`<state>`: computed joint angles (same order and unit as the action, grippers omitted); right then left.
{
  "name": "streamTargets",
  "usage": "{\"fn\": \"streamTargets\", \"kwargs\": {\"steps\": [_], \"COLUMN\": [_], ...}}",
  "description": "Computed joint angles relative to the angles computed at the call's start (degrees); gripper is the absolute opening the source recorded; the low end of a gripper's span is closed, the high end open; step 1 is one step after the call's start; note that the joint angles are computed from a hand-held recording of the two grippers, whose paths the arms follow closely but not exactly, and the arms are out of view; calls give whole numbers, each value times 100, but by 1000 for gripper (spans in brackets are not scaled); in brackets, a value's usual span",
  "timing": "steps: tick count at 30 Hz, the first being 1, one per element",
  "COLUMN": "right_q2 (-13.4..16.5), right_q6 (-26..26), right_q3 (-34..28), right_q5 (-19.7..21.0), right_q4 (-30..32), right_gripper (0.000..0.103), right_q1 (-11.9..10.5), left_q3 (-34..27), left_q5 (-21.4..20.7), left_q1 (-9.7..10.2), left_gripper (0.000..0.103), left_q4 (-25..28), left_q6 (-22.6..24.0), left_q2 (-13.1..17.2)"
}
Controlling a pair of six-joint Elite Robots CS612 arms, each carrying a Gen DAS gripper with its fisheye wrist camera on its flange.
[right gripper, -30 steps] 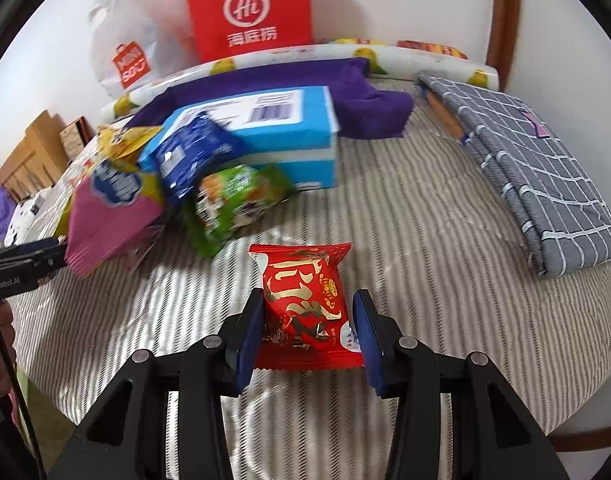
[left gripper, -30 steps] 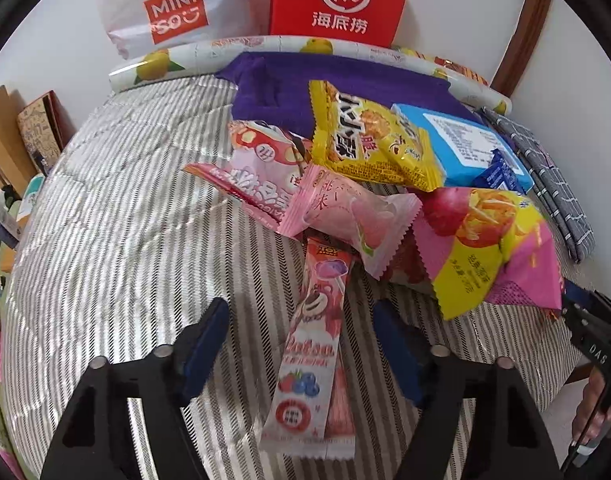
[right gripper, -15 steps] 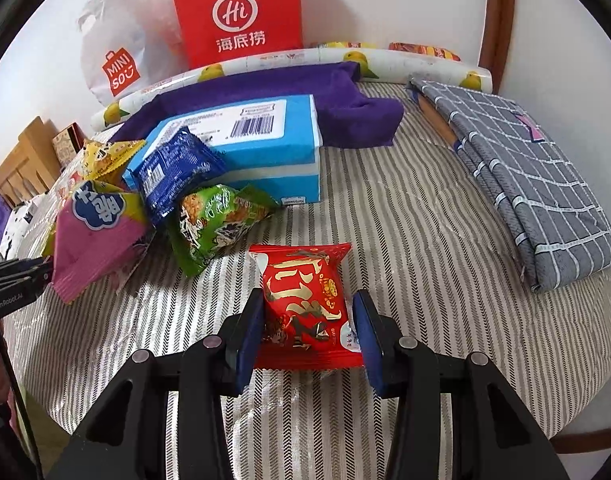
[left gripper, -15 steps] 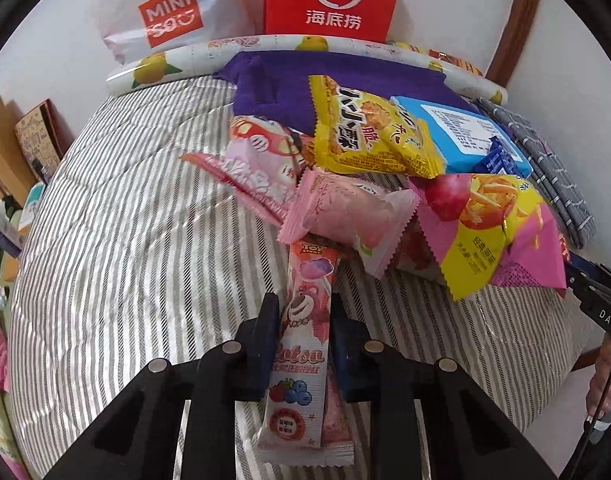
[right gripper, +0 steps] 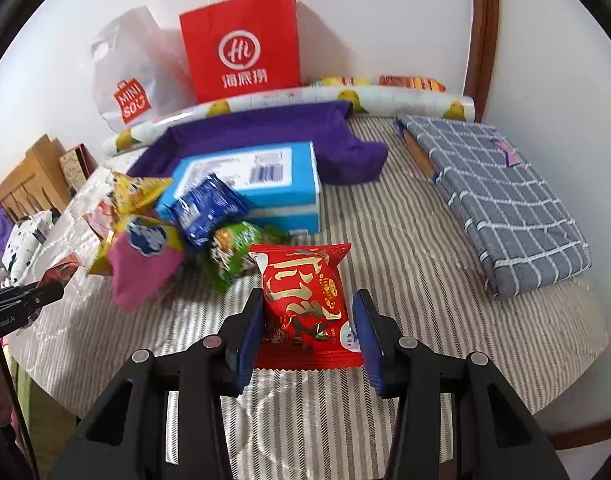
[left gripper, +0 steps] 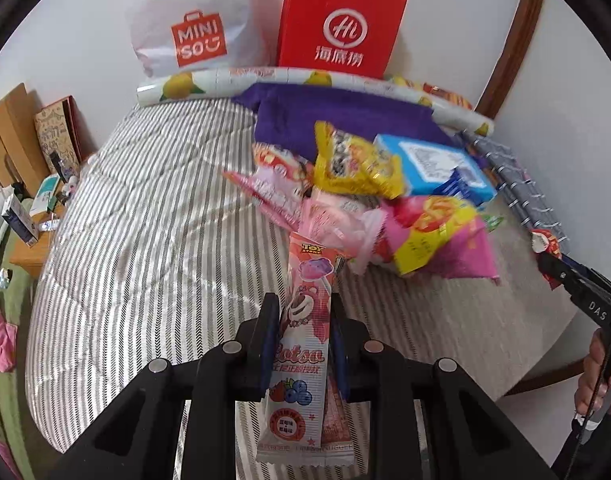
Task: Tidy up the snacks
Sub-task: 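Carry both held packets up over the purple towel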
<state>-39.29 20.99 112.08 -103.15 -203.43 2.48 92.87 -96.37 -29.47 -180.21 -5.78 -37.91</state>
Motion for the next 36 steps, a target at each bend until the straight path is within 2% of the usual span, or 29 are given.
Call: {"fn": "streamTargets", "kwargs": {"steps": [3,8,14,17,24,36], "right_q2": [-96,-241,-366,-413,-429,-232], "right_q6": [-59,-111,-224,-288,-452,-770], "right_q3": [43,91,107,73,-161,-957], "right_q5": [-62,-63,-36,-17,-40,-97], "right_q4": [-50,-134,-206,-207,-94,327], "right_gripper": [44,44,44,44,44,44], "right_q1": [33,41,15,-12,-98,-253], "left_q3": [46,19,-188,-334,-819,-1896], "left_q5": [13,-200,-420,-379,-380,-283], "left_q1": [-44,-126,-199,-250,-293,-254], "left_gripper": [23,23,23,23,23,23], "left_q4": [-85,-144,-32,58,343,1001], "left_q6": [8,97,81,54,141,181], "left_q2": [-92,-198,-208,-189,-55,355]}}
